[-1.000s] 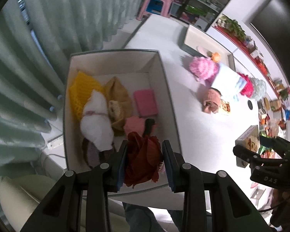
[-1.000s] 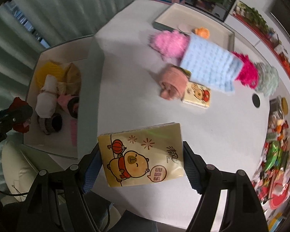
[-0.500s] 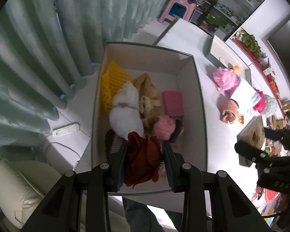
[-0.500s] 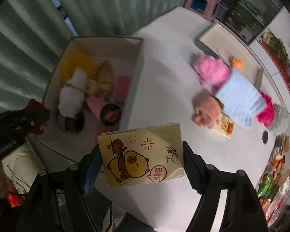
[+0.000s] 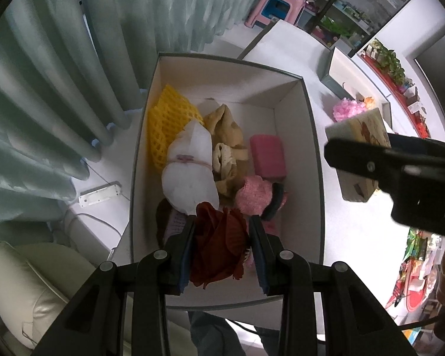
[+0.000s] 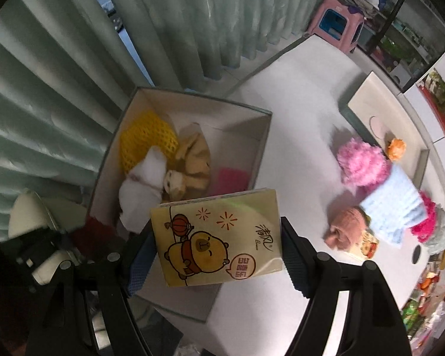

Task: Organize soft objects
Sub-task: 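Carry the red rose and tissue pack with both tools over the box, then open both tools to drop the rose and tissue pack into the box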

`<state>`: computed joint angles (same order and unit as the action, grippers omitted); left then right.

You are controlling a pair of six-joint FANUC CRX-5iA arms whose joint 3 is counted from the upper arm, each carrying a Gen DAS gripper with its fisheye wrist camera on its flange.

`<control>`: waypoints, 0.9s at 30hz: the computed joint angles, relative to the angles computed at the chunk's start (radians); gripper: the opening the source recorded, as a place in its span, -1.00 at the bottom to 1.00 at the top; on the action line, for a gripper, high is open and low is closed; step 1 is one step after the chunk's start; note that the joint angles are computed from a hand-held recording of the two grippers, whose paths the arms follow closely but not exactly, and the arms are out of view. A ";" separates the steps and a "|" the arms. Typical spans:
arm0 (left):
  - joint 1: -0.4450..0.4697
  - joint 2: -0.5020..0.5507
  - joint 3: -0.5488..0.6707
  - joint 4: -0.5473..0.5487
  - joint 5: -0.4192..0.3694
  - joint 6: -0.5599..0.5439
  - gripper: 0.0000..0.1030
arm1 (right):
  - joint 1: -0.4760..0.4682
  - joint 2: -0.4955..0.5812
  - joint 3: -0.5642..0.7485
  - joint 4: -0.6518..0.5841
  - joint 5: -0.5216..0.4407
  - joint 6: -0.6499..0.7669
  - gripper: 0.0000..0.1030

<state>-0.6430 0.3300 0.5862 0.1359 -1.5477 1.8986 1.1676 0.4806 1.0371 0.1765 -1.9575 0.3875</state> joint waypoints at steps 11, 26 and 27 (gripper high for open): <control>-0.014 0.041 0.018 -0.011 -0.036 0.005 -0.31 | -0.035 -0.006 -0.045 -0.046 0.034 -0.007 0.54; -0.028 0.065 0.017 -0.006 -0.038 0.023 -0.10 | -0.082 0.025 -0.045 -0.111 0.069 0.050 0.56; -0.029 0.066 0.017 -0.008 -0.038 0.022 0.06 | -0.084 0.028 -0.043 -0.118 0.072 0.056 0.56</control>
<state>-0.6724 0.3961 0.6036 0.1276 -1.5859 1.9209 1.0832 0.5086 0.9938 0.0583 -1.8855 0.4440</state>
